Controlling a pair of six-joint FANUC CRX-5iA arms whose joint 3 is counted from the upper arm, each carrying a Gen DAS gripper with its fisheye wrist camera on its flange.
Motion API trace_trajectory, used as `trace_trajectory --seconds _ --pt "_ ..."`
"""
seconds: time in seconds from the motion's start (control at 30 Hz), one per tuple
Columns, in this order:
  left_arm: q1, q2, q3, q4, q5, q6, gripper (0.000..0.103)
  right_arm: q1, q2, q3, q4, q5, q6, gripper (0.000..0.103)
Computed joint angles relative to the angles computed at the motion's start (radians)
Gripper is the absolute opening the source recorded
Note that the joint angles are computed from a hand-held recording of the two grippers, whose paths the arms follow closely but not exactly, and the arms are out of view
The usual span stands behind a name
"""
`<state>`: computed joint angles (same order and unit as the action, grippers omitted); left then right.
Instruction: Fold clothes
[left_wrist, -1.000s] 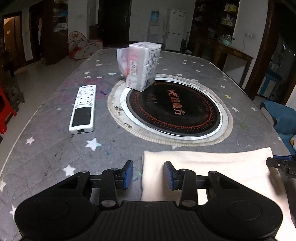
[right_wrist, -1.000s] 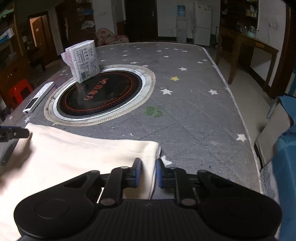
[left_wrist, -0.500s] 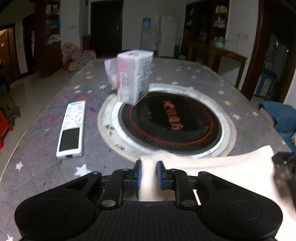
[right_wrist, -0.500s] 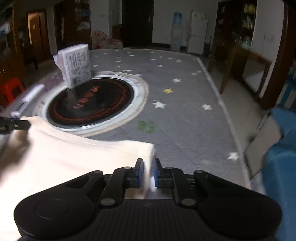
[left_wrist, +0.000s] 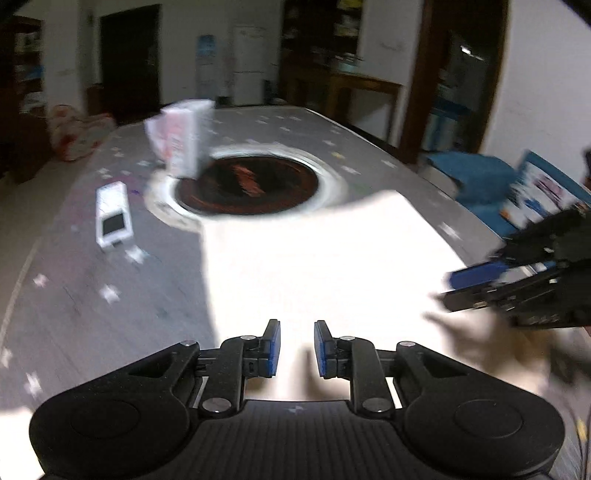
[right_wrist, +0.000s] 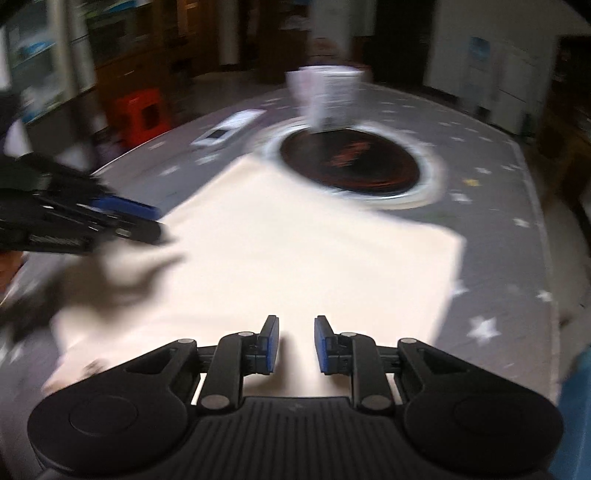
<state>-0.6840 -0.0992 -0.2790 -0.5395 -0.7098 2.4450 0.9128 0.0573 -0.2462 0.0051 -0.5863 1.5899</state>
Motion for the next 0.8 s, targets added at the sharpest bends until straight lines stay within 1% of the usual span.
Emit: trace_trajectory --seconds 0.07,0.13,0.23,0.3,0.33,0.37,0.4,0.43,0.47,0.53,0.6,0.67,0.7,0.8 --pt "-0.037 -0.001 -0.009 -0.005 -0.004 0.013 0.022 0.039 -0.025 -0.032 -0.004 0.004 0.016 0.02" --pt "-0.078 0.0 -0.014 -0.03 -0.015 0.052 0.022 0.072 -0.047 -0.062 -0.004 0.016 0.016 0.02" --pt "-0.1 0.005 -0.023 -0.034 -0.043 0.106 0.022 0.102 -0.064 -0.092 -0.022 0.026 0.024 0.02" --pt "-0.112 -0.009 -0.038 -0.054 -0.051 0.164 0.022 0.134 -0.085 -0.158 0.069 0.089 -0.059 0.02" --pt "-0.112 -0.023 -0.046 -0.056 -0.05 0.182 0.023 0.145 -0.093 -0.178 0.11 0.103 -0.098 0.02" --pt "-0.112 -0.037 -0.054 -0.058 -0.049 0.202 0.026 0.154 -0.1 -0.192 0.145 0.109 -0.133 0.02" --pt "-0.12 -0.049 -0.055 -0.076 -0.058 0.232 0.032 0.158 -0.107 -0.205 0.176 0.122 -0.167 0.02" --pt "-0.138 -0.055 -0.049 -0.111 -0.086 0.276 0.034 0.16 -0.115 -0.219 0.207 0.137 -0.202 0.02" --pt "-0.158 -0.059 -0.041 -0.148 -0.12 0.321 0.035 0.158 -0.117 -0.219 0.205 0.141 -0.208 0.02" --pt "-0.181 -0.068 -0.03 -0.203 -0.177 0.397 0.037 0.155 -0.115 -0.208 0.178 0.134 -0.197 0.02" --pt "-0.189 -0.07 -0.017 -0.244 -0.246 0.467 0.042 0.155 -0.106 -0.195 0.149 0.114 -0.166 0.02" --pt "-0.19 -0.069 -0.003 -0.273 -0.32 0.523 0.045 0.158 -0.101 -0.193 0.141 0.106 -0.149 0.02" --pt "-0.185 -0.069 0.002 -0.279 -0.354 0.542 0.045 0.163 -0.104 -0.201 0.154 0.111 -0.155 0.02" --pt "-0.166 -0.061 0.018 -0.295 -0.446 0.591 0.045 0.159 -0.1 -0.188 0.134 0.097 -0.147 0.02"
